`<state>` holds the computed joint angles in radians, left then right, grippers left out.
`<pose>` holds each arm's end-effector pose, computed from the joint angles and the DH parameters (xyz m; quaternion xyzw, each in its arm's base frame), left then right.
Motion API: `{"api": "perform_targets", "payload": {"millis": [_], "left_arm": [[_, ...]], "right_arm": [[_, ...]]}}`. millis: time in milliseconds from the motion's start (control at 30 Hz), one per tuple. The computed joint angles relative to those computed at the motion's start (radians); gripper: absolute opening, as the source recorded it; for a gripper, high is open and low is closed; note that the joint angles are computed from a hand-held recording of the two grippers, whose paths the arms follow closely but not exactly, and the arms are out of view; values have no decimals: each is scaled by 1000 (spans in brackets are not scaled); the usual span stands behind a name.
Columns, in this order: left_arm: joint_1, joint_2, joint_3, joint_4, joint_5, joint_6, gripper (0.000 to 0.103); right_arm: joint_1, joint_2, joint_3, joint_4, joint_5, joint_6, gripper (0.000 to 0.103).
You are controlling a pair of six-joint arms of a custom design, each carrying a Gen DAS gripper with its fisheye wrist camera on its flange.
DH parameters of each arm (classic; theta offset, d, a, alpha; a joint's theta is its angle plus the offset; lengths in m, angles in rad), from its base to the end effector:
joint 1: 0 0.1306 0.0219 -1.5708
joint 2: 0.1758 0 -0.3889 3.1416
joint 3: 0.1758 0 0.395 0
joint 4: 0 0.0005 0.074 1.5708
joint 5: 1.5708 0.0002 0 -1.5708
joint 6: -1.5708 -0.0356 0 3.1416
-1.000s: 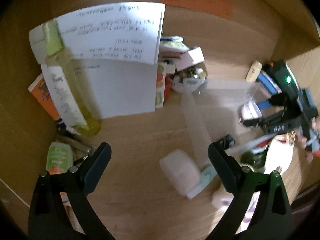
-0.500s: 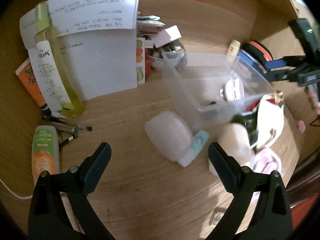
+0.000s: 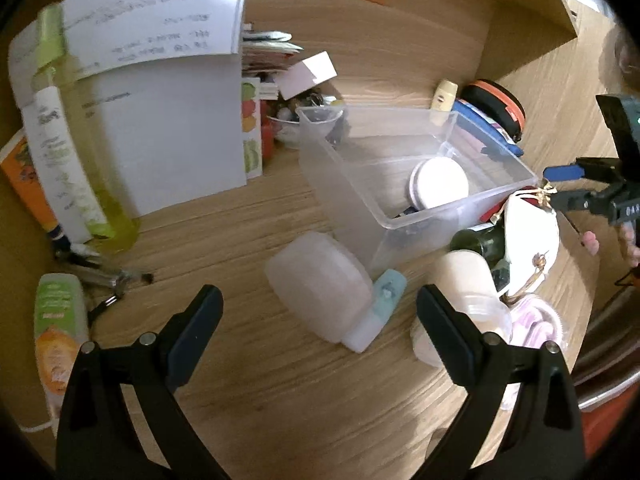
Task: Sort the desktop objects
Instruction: 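Grasp the white translucent cylinder with the left tool while the right tool grasps the gold-topped white pouch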
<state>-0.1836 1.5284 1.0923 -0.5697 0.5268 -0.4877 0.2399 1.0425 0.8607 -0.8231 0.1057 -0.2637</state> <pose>0.4760 -0.1071 0.2606 0.3740 0.8516 -0.2064 0.3039 0.3260 0.0754 0.3317 0.0262 0.9587 0.0203 0.2826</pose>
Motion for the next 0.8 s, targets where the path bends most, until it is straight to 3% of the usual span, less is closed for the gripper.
{"api": "perform_targets", "payload": {"millis": [133, 200, 333, 500, 633, 800], "left_arm": [[-24, 37, 23, 2, -47, 1, 98], [-25, 49, 28, 4, -45, 3, 98], [-19, 82, 58, -30, -9, 5, 86], [-19, 102, 72, -36, -6, 20, 79], [-27, 104, 68, -7, -6, 47, 66], [-44, 86, 41, 62, -51, 65, 63]], "right_arm": [[1, 25, 0, 1, -53, -7, 52], [2, 37, 0, 6, -59, -14, 50], [-15, 39, -6, 35, -96, -43, 46], [-36, 48, 3, 38, -141, -67, 45], [-33, 53, 3, 50, -144, -70, 39], [-27, 35, -3, 60, -135, -59, 27]]}}
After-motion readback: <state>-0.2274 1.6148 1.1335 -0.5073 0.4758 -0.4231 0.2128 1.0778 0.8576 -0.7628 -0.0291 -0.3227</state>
